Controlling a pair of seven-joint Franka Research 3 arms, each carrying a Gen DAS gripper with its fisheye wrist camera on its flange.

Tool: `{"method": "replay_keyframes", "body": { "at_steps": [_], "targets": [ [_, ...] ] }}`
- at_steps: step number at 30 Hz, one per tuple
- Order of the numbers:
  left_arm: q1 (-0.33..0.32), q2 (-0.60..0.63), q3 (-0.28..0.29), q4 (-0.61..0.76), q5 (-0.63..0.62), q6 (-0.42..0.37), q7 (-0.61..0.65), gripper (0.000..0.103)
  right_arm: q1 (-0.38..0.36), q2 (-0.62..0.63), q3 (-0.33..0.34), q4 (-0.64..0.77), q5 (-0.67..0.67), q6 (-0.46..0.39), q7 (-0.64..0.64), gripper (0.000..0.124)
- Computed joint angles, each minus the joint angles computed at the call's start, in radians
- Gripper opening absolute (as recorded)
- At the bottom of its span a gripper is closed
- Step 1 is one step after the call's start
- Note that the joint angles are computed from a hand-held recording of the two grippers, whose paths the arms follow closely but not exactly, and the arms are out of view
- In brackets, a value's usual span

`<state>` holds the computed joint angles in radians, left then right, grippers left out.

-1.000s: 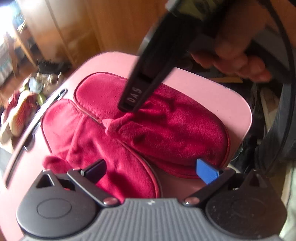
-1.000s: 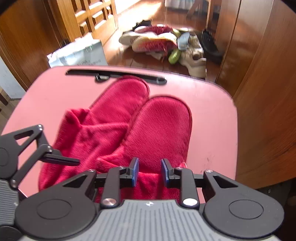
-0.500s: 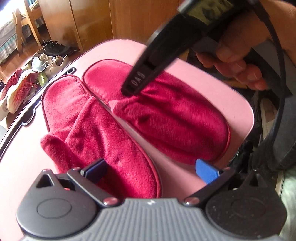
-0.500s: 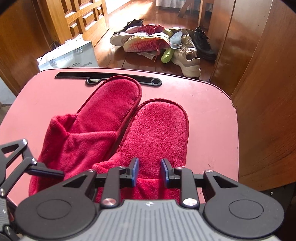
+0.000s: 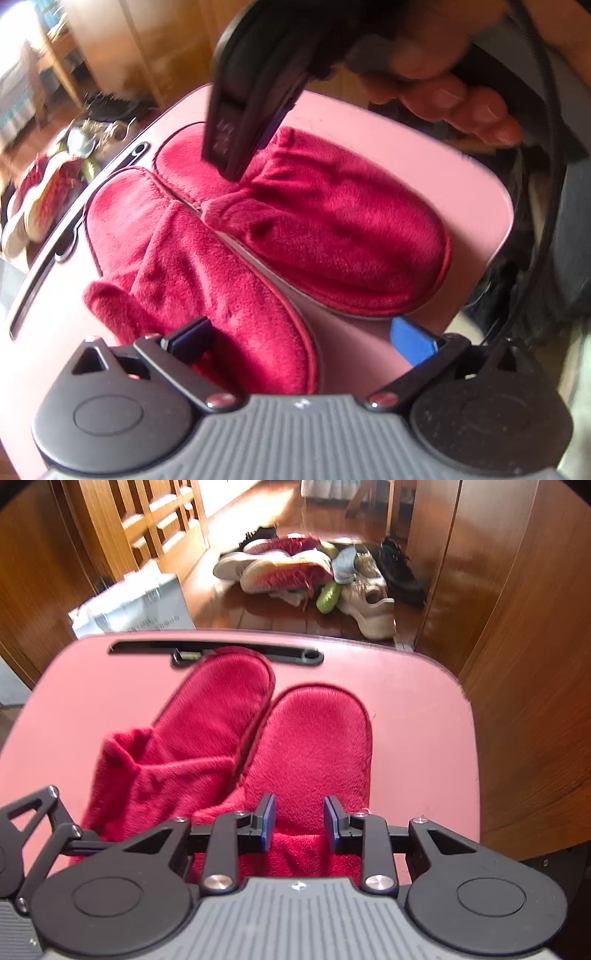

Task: Organize scattered shoes

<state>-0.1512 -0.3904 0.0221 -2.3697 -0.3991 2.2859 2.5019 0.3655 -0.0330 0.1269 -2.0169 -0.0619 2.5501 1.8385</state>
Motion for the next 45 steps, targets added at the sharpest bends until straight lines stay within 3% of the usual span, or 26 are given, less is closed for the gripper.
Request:
{"method": "replay_keyframes", "body": {
  "at_steps": [3, 5, 9, 13, 20, 32, 45],
  "targets": [
    [-0.019, -0.034, 0.007, -0.014, -0.075, 0.021, -0.025, 0.103, -0.008, -0.029, -0.004, -0.019, -0.007, 0.022, -0.007, 0.031],
    [-0.020, -0.059, -0.021, -0.049, -0.087, 0.091, -0.106, 0.103, -0.017, -0.041, -0.002, -0.023, -0.031, 0.023, 0.000, 0.033],
    [-0.006, -0.085, -0.100, -0.113, -0.006, 0.215, -0.362, 0.103, -0.021, -0.033, -0.001, -0.011, -0.018, -0.002, -0.036, 0.033],
    [-0.011, -0.053, -0.119, -0.120, 0.092, 0.274, -0.476, 0.103, -0.020, -0.004, 0.002, 0.012, -0.058, -0.043, -0.039, 0.033],
    [-0.076, -0.008, -0.028, -0.101, 0.073, 0.259, -0.452, 0.103, -0.008, 0.025, -0.007, 0.025, -0.067, -0.087, -0.049, 0.033],
    [-0.046, -0.028, -0.013, -0.088, 0.099, 0.170, -0.423, 0.103, 0.006, 0.014, 0.000, -0.003, -0.144, -0.073, 0.002, 0.033],
    [0.012, 0.052, 0.000, 0.032, 0.125, -0.004, -0.233, 0.103, 0.027, -0.013, 0.018, -0.003, -0.136, -0.155, 0.012, 0.035]
  ]
}}
